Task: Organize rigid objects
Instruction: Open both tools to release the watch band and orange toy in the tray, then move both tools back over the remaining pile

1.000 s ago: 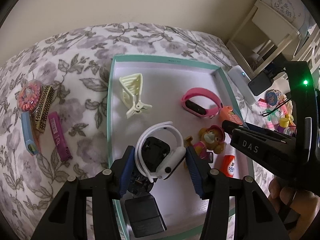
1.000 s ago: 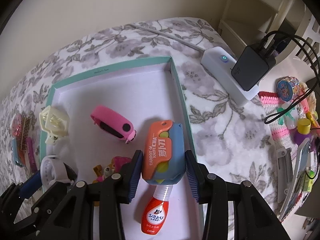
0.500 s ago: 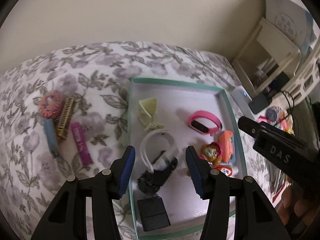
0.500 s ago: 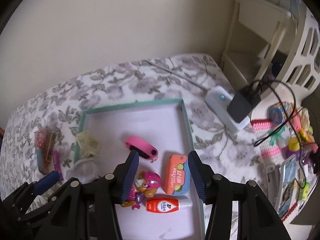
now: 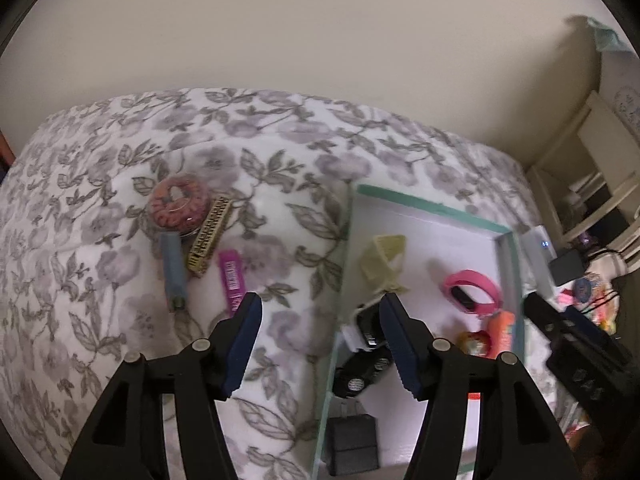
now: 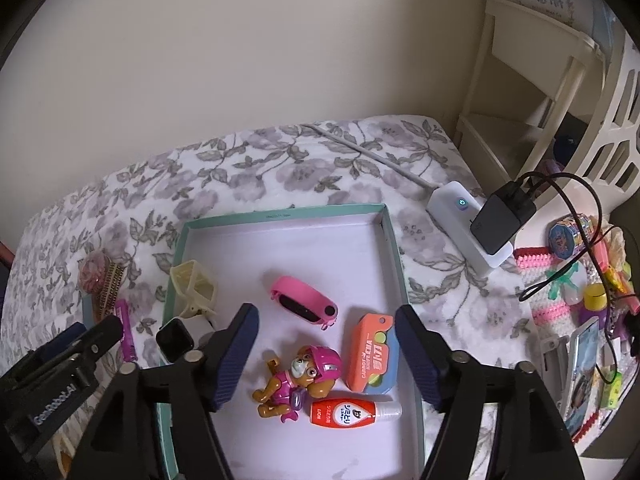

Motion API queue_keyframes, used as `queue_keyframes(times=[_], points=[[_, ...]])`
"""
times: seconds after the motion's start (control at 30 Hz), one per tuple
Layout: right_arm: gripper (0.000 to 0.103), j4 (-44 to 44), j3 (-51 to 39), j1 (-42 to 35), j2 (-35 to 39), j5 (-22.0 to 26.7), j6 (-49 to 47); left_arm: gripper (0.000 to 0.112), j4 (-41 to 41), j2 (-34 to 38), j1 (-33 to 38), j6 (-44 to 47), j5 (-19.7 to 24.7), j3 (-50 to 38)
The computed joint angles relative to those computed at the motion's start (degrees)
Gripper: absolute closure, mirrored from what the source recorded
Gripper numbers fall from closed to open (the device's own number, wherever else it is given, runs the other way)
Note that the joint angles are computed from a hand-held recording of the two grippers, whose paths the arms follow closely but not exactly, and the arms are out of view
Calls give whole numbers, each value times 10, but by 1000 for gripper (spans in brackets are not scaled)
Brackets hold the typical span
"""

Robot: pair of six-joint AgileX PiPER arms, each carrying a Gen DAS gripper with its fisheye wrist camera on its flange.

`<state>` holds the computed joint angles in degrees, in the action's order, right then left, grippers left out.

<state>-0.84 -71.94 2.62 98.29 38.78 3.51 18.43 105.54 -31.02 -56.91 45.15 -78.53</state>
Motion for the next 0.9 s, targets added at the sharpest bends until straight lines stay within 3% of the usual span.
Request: queue_keyframes(times=[0.13, 0.27, 0.5, 0.9], points=[[20, -1, -2, 1, 6, -3, 9, 48, 12, 0, 4, -7, -2, 10], [13, 8, 1, 1, 7, -11, 2, 27, 27, -4, 8, -14, -4, 17], [5, 24, 1, 3, 12, -19, -4, 25, 41, -10, 19, -22, -9, 25], [3, -16, 1, 25, 29, -29, 31, 21, 25, -9, 49, -15, -34, 43]])
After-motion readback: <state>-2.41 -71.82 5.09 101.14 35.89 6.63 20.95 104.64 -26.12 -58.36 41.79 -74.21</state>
